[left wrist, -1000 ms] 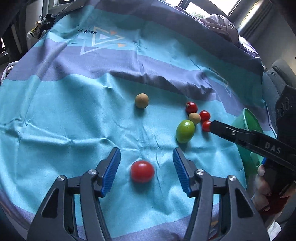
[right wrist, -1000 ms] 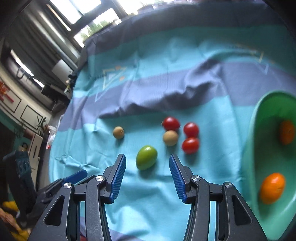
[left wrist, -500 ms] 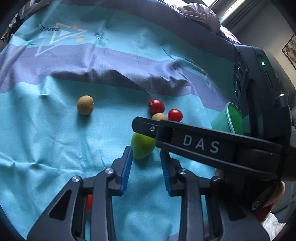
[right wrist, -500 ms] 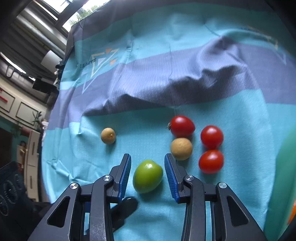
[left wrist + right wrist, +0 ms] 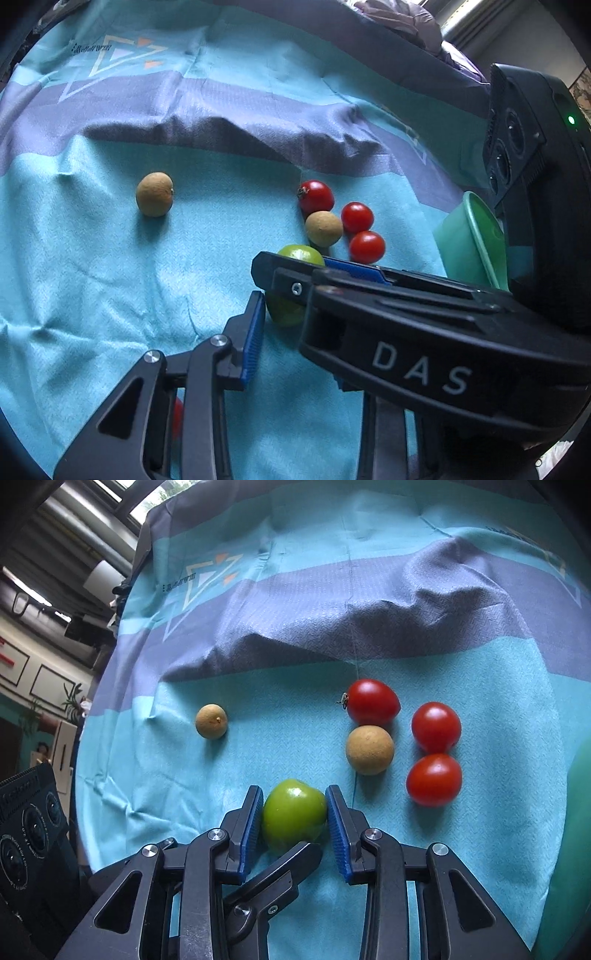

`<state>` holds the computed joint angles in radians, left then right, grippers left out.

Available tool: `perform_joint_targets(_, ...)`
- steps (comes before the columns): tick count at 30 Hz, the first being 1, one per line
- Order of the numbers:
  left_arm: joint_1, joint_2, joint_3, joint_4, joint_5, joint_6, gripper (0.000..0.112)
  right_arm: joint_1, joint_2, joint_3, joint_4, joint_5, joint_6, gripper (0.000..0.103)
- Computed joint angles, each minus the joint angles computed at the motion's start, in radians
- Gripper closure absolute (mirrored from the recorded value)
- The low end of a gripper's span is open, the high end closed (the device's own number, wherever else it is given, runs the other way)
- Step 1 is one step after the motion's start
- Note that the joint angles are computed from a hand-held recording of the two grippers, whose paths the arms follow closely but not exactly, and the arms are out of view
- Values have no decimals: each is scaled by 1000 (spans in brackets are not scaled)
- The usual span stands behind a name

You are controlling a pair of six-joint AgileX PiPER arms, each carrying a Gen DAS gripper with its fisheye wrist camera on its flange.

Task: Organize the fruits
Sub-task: 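Grasp the green tomato with the right gripper, then carry the green tomato with the right gripper over the green bowl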

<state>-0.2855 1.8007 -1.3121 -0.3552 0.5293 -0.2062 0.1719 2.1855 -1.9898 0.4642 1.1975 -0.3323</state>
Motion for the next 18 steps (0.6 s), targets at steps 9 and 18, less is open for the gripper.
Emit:
perform_joint_targets(9, -85, -140, 91, 91, -49, -63, 81, -39, -211, 249, 74, -115, -101, 66)
perform_joint_targets(18, -171, -177, 115, 250, -54, -212, 81, -74, -329, 428, 123, -184, -178, 66)
